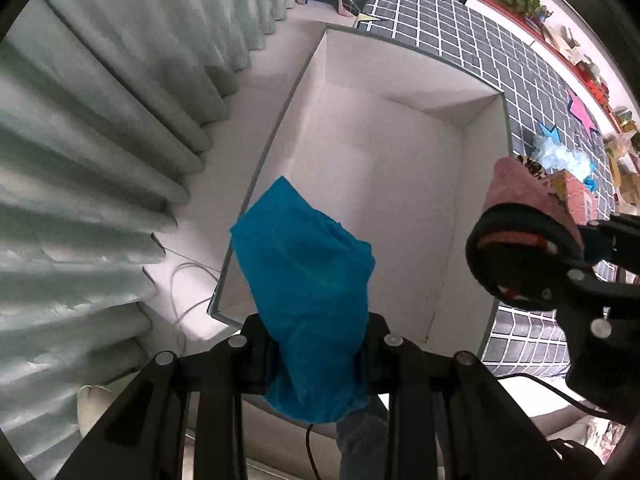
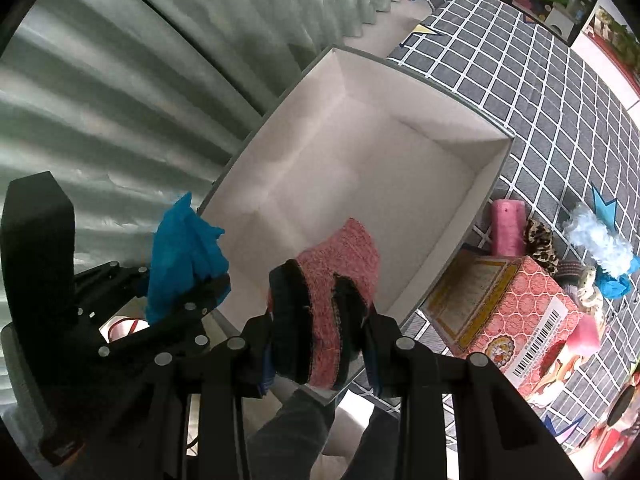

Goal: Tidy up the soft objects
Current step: 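Lift and carry the blue cloth and sock with both tools over the white box, then open both tools to drop the cloth and sock into the white box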

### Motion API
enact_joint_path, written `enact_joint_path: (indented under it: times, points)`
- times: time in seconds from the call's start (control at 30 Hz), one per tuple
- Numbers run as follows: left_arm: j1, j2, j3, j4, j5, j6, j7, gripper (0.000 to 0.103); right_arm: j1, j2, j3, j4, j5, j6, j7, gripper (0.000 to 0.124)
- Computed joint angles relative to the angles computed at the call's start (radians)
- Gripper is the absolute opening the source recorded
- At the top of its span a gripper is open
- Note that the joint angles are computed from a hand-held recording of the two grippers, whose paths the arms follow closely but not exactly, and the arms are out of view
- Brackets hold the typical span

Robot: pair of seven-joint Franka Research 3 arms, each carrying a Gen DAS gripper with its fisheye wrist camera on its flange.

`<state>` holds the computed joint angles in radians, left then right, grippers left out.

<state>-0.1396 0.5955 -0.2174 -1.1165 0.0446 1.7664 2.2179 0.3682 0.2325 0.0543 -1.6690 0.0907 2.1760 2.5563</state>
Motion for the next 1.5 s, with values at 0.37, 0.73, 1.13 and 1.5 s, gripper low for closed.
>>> enact_joint_path:
  times: [0.37,0.73,1.13,1.5]
  points:
    - [-0.008,0.010,0.001,0.000,0.012,-0.001,-0.002,0.033,-0.006,0.004,0.000,-0.005,0.020,0.003,-0.004,0.035]
    - [-0.017,0.021,0.002,0.005,0.024,-0.012,-0.005,0.033,-0.012,0.016,0.000,-0.005,0.048,0.002,-0.025,0.035]
    - [-0.022,0.031,0.003,0.012,0.032,-0.020,-0.008,0.033,-0.012,0.032,-0.001,0.005,0.061,0.001,-0.038,0.035]
    - [-0.008,0.027,-0.008,0.008,-0.003,-0.022,0.006,0.053,-0.015,0.036,0.000,-0.001,0.076,0.012,-0.053,0.041]
